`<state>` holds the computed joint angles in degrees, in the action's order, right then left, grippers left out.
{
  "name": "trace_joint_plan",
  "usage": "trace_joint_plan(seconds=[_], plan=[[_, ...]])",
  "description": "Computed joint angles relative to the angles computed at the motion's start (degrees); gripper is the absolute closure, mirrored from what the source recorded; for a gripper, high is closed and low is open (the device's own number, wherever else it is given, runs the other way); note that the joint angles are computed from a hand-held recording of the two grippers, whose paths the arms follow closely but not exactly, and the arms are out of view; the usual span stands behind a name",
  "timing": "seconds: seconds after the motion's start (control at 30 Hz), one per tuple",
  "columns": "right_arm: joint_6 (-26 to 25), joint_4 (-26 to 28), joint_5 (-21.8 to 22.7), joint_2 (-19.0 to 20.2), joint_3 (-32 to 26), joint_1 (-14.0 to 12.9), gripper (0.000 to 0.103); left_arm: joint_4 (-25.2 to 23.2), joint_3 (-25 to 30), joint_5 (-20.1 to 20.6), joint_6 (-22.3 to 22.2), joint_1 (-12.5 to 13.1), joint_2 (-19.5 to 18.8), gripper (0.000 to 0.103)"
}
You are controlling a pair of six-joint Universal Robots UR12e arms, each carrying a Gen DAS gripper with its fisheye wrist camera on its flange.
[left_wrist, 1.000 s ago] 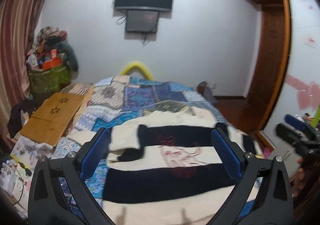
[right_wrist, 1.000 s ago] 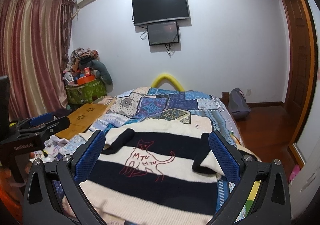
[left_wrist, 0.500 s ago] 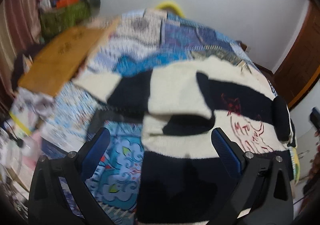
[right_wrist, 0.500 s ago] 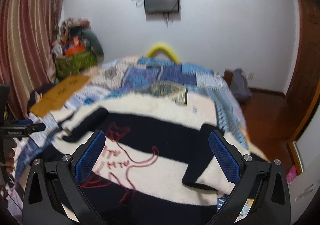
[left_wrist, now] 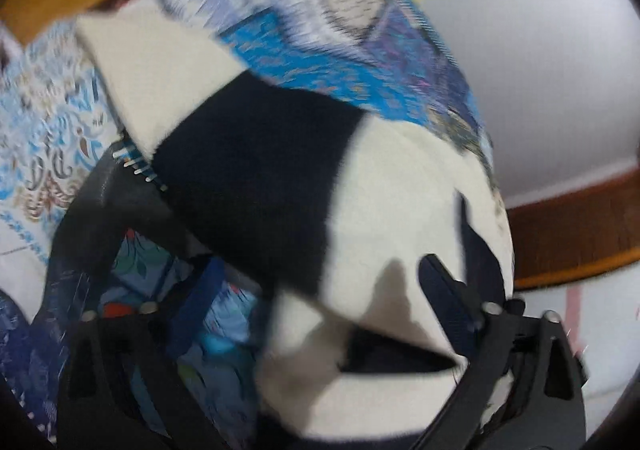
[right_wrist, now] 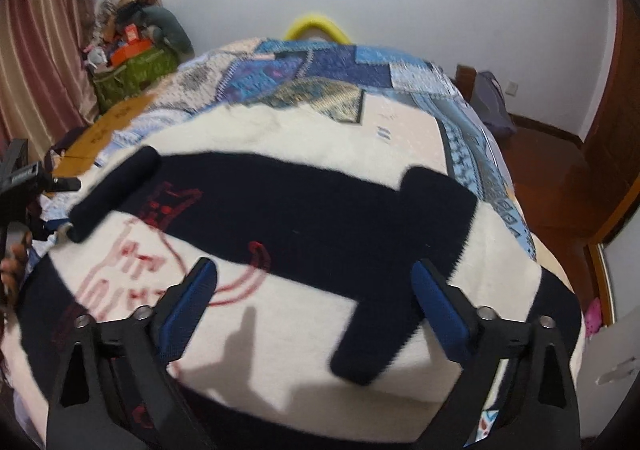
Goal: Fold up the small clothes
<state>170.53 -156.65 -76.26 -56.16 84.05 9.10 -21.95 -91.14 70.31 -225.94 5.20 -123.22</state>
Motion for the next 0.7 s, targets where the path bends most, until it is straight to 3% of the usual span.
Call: trace_joint_plan(seconds=[0.07, 0.13, 0.2, 0.23, 0.27, 0.3, 0.33, 0.43, 0.6, 0.7], plan=[[-0.9, 1.6, -1.8, 0.2, -0.4, -0.1, 0.031, 1.6, -0.1, 0.3, -1.4, 0.4, -0.4, 0.016], [-1.4, 1.9, -4.5, 0.2, -0.4, -0.1, 0.042, 1.7, 0.2, 2.4, 0.0, 0.3, -0.2, 0.031], [-1.4, 1.8, -7.0, 0.1, -0.2, -0.4, 0.044, -0.1, 1.3, 4.0, 3.4, 0.1, -0.2, 0.065], [-1.2, 1.9, -8.3, -0.1, 0.1, -0.6, 0.046, -0.4, 1.5, 3.7, 4.4, 0.2, -0.2, 0.073], [-1.1, 2.3, -8.7, -0.1, 0.1, -0.9, 0.05, -0.5, 1.8, 2.6, 5.3, 0.4, -0.3, 0.087], [-1.1, 2.7, -8.6, -0.3, 0.2, -1.2, 0.055, -0.9, 2.1, 2.7, 6.1, 0.4, -0.3, 0.092], [-0.9, 3.2, -8.7, -0.4, 0.4, -1.5, 0.066, -1.6, 2.5, 4.0, 7.1, 0.2, -0.1, 0.093], [1.1, 3.7, -7.3, -1.1, 1.3, -2.7, 0.082, -3.2, 4.3, 9.1, 11.4, -0.9, 0.3, 0.096], [3.5, 2.6, -5.4, -2.6, 2.9, -4.5, 0.089, -1.8, 7.4, 15.0, 19.0, -3.1, 1.2, 0.096], [4.4, 2.3, -6.1, -3.1, 3.8, -5.5, 0.09, 0.0, 9.7, 16.2, 22.7, -4.6, 1.4, 0.097]])
